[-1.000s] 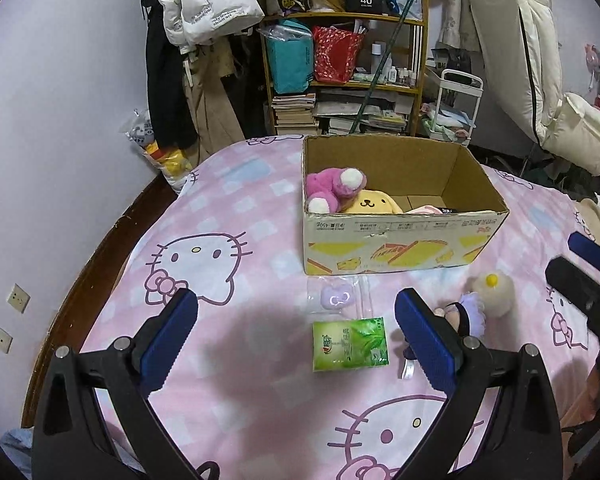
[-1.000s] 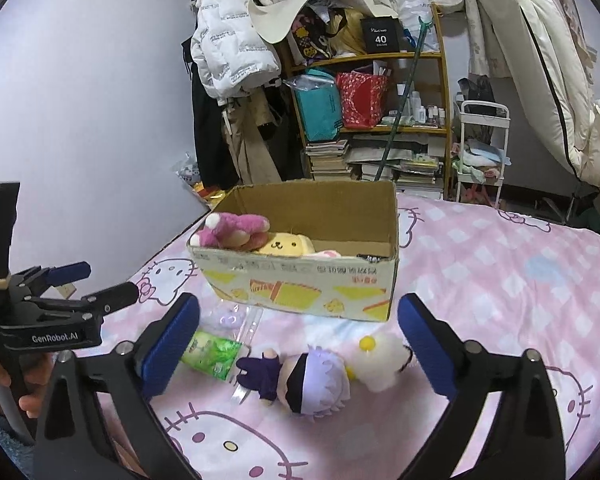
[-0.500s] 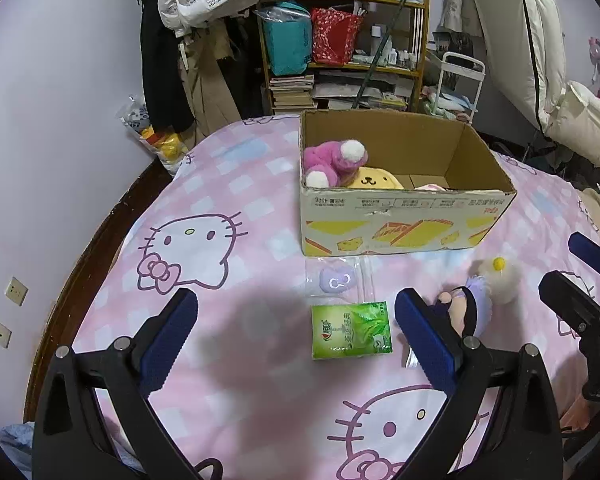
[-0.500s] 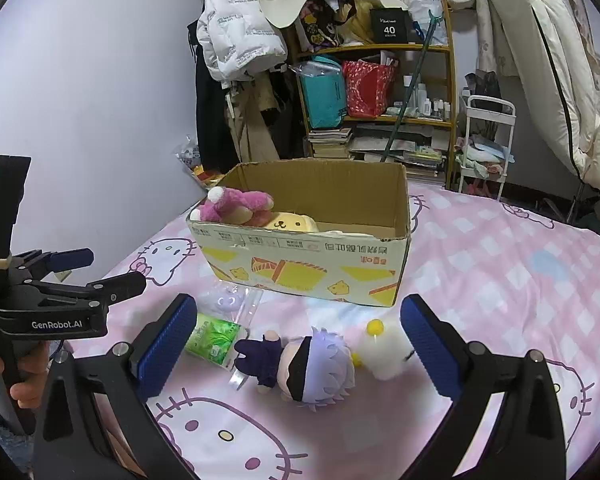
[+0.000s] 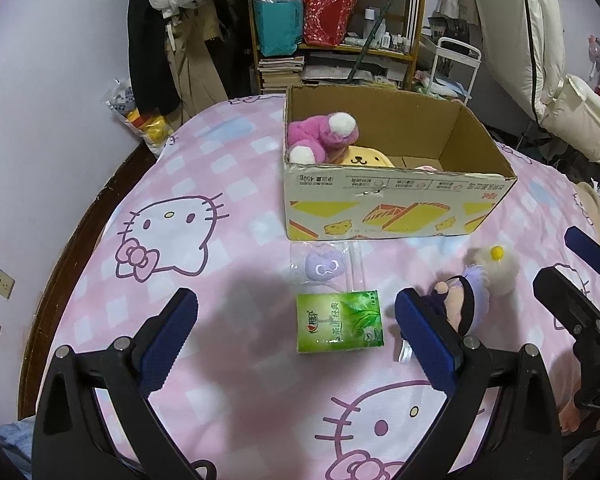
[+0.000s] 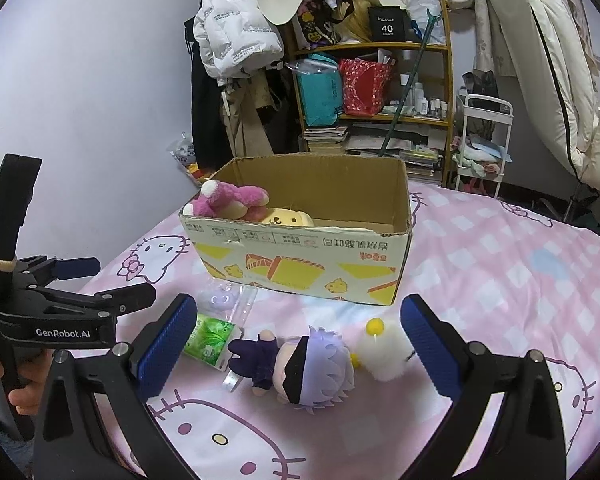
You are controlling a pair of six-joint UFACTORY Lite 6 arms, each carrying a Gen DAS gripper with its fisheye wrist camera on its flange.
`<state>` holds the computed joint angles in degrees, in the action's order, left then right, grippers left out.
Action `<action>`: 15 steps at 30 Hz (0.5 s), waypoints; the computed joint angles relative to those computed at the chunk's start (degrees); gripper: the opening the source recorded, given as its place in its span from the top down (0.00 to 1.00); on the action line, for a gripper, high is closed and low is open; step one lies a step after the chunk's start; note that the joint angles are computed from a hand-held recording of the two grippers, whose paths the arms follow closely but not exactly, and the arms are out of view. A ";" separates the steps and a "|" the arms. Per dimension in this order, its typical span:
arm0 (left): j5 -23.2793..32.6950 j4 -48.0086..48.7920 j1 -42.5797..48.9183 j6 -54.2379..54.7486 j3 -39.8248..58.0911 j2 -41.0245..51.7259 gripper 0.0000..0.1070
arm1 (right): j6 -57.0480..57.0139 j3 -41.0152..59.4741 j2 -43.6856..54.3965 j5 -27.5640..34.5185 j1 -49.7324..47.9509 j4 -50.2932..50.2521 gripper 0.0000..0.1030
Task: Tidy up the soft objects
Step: 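Move both tools back over the doll and green packet on the bed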
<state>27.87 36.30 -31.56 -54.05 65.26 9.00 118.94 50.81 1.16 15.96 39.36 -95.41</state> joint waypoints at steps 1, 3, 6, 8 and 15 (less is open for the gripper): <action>0.08 -0.17 -0.01 0.16 0.19 0.26 0.09 | 0.90 -0.09 0.24 -0.14 -0.21 -0.95 0.00; -0.07 -0.71 0.13 0.75 0.54 0.83 0.09 | 2.09 -0.17 0.86 -0.57 -0.73 -2.31 0.00; -0.05 -1.71 0.33 1.59 1.29 2.04 0.09 | 3.20 -0.05 1.84 -1.18 -1.19 -3.53 0.00; 0.17 -1.74 0.27 1.65 1.59 2.68 0.09 | 3.80 0.11 2.51 -1.37 -1.25 -4.05 0.00; 0.87 -3.13 -0.33 4.36 4.14 6.30 0.09 | 4.52 2.18 5.61 -2.72 -1.39 -4.14 0.00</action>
